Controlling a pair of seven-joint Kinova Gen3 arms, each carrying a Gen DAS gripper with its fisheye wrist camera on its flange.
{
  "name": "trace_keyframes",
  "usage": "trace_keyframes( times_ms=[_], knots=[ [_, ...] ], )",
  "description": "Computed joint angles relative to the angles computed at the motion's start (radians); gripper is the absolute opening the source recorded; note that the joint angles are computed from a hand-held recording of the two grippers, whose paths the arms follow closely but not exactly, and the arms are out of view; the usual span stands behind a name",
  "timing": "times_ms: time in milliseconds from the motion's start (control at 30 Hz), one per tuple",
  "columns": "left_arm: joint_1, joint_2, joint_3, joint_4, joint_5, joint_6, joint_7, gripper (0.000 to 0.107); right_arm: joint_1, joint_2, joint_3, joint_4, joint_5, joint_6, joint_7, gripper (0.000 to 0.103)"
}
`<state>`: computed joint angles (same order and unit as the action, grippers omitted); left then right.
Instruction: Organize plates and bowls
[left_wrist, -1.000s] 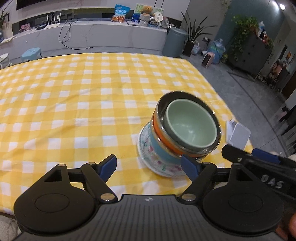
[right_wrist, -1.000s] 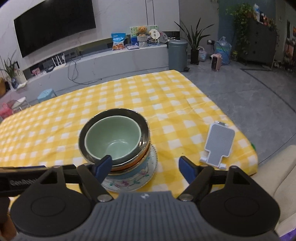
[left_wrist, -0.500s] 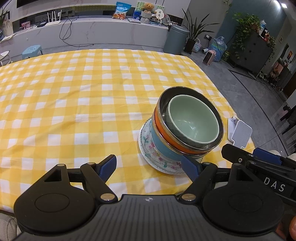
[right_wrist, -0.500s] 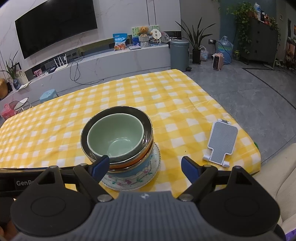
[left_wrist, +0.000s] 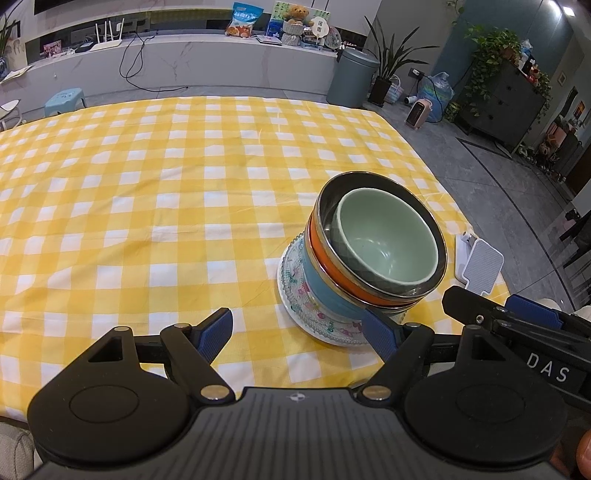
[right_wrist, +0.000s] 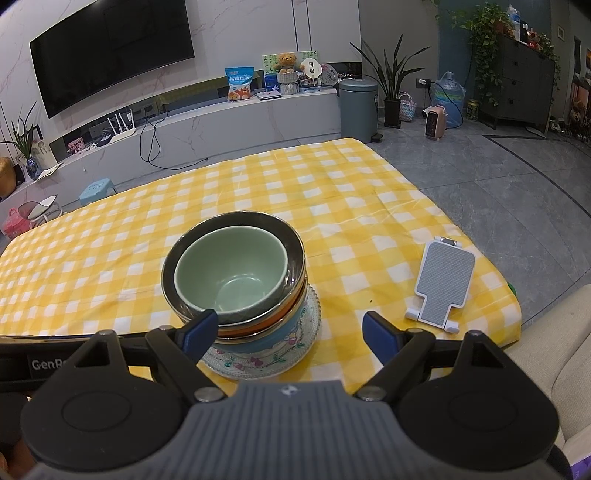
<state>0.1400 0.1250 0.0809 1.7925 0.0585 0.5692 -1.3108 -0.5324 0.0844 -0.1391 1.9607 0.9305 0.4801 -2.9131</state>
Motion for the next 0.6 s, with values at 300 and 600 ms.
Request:
trace_keyframes(
  times_ms=[300, 600],
  knots=[
    [-0.001, 0.001, 0.001, -0.001, 0.001, 0.002, -0.002, 0.093, 0.000, 0.001, 0.000, 0.001, 0.005, -0.001, -0.005, 0.084],
    [-0.001, 0.001, 0.000, -0.002, 0.001, 0.003, -0.002, 0.093, 0.000, 0.001, 0.001, 0.002, 0.007, -0.003, -0.008, 0.084]
  ],
)
